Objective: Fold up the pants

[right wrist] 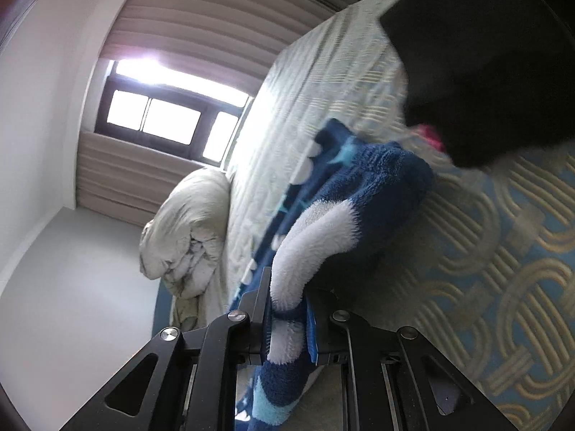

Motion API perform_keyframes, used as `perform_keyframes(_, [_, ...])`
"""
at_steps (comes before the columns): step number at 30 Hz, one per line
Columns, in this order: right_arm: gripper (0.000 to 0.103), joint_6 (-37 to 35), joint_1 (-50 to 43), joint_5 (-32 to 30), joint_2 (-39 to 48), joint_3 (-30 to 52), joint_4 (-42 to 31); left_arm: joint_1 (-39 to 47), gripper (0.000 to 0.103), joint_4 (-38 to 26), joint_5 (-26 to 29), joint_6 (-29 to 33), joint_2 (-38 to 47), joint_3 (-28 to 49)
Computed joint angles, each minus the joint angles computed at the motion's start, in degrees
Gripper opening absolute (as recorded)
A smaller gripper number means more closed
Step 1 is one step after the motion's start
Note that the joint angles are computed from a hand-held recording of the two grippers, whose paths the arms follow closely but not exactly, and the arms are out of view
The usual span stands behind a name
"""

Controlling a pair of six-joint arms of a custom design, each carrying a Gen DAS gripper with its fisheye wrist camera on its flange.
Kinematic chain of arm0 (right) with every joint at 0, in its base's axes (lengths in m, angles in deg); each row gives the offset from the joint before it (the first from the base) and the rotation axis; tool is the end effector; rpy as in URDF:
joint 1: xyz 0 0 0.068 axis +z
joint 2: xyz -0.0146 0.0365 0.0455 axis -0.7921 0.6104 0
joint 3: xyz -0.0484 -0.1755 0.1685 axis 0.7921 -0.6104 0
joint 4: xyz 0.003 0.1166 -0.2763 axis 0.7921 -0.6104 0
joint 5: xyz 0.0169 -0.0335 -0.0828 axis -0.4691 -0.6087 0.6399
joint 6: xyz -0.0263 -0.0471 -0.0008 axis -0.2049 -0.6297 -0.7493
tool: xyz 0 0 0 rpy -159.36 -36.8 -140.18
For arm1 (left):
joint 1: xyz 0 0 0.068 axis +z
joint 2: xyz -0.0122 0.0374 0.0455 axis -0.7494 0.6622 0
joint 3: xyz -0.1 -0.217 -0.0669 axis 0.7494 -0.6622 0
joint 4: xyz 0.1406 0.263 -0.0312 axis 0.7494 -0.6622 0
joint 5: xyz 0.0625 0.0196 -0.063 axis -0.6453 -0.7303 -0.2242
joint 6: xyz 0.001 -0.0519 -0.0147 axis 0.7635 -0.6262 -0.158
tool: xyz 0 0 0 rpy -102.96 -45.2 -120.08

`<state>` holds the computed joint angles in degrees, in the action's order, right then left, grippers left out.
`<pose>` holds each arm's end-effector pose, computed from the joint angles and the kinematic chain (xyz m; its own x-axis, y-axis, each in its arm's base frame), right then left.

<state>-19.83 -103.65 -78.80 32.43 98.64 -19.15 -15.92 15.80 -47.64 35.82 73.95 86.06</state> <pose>0.1944 -0.1904 0.2330 -0.6526 0.7060 -0.2751 0.1391 0.4685 0.8724 0.2215 0.1188 0.2668 -0.5255 -0.7291 -0.4385 -0.3906 0.6646 -0.6370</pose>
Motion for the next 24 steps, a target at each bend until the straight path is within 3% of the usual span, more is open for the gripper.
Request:
perform_keyframes(7, [0.011,18.17,8.29,1.48,1.27,7.05,16.68,-5.25,0.013,1.29,-4.78,-0.61,18.68,16.14])
perform_keyframes(9, [0.014,18.09,10.66,4.12,3.24,9.86,16.21,-7.01,0.013,1.43,-5.95,0.09,21.80,18.26])
perform_keyframes(11, [0.014,13.04,12.32,4.41,6.13,12.37,11.51,-7.93,0.013,1.75,-6.19,0.79,22.62,18.15])
perform_keyframes(13, [0.018,8.52,13.84,10.53,5.10,11.12,9.35,-7.79,0.013,2.81,-5.55,1.05,22.39,16.30])
perform_keyframes(15, [0.042,7.82,14.77,16.32,3.57,8.49,10.23,-7.35,0.013,3.43,-4.94,0.70,22.51,15.21])
perform_keyframes(17, [0.053,7.89,15.52,19.00,3.94,6.51,10.77,-6.57,0.013,3.80,-4.02,0.66,21.98,13.61])
perform_keyframes(24, [0.055,12.37,22.81,21.18,6.84,8.13,12.07,-4.52,0.013,4.04,-3.24,2.28,15.38,7.53])
